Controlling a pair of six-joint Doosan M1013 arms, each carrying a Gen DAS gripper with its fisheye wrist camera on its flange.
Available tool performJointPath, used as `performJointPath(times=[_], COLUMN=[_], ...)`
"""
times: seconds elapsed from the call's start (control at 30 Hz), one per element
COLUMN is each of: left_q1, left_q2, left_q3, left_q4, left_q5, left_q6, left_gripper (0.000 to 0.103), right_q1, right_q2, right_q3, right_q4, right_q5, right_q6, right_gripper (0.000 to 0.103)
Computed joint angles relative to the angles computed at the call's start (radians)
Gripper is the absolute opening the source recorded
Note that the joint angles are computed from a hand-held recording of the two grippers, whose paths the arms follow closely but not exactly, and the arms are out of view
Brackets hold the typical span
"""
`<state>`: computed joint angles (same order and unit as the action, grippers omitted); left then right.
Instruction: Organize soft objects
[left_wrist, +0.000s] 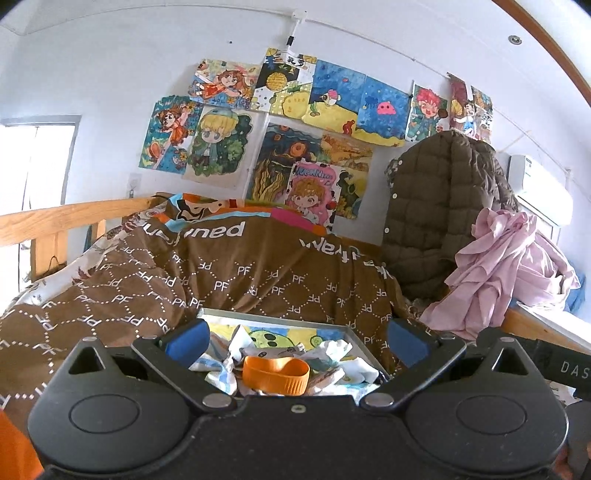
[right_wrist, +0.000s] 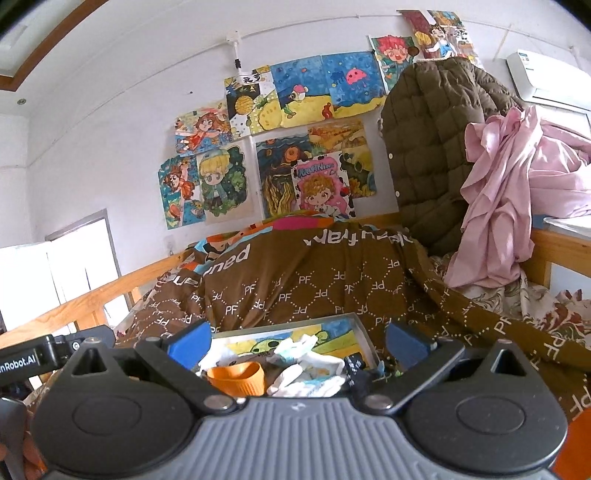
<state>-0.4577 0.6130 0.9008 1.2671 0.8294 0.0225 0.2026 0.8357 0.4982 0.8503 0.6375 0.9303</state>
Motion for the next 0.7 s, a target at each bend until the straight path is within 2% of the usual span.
performJointPath(times=[0.4, 0.7], left_q1=[-0.022, -0.037], left_q2=[-0.049, -0.075], left_q3=[0.109, 0.163], left_q4=[0.056, 0.07], left_q5=[0.029, 0.046], left_q6=[-0.092, -0.142], left_gripper=[0.102, 0.102], right_q1=[-0.005, -0.004], right_q2=[-0.089, -0.137], right_q3=[0.185, 0.279], right_q4=[0.161, 0.183], right_q5=[-0.045, -0.057], right_q6=[-0.189, -0.248], right_gripper=[0.103, 0.103])
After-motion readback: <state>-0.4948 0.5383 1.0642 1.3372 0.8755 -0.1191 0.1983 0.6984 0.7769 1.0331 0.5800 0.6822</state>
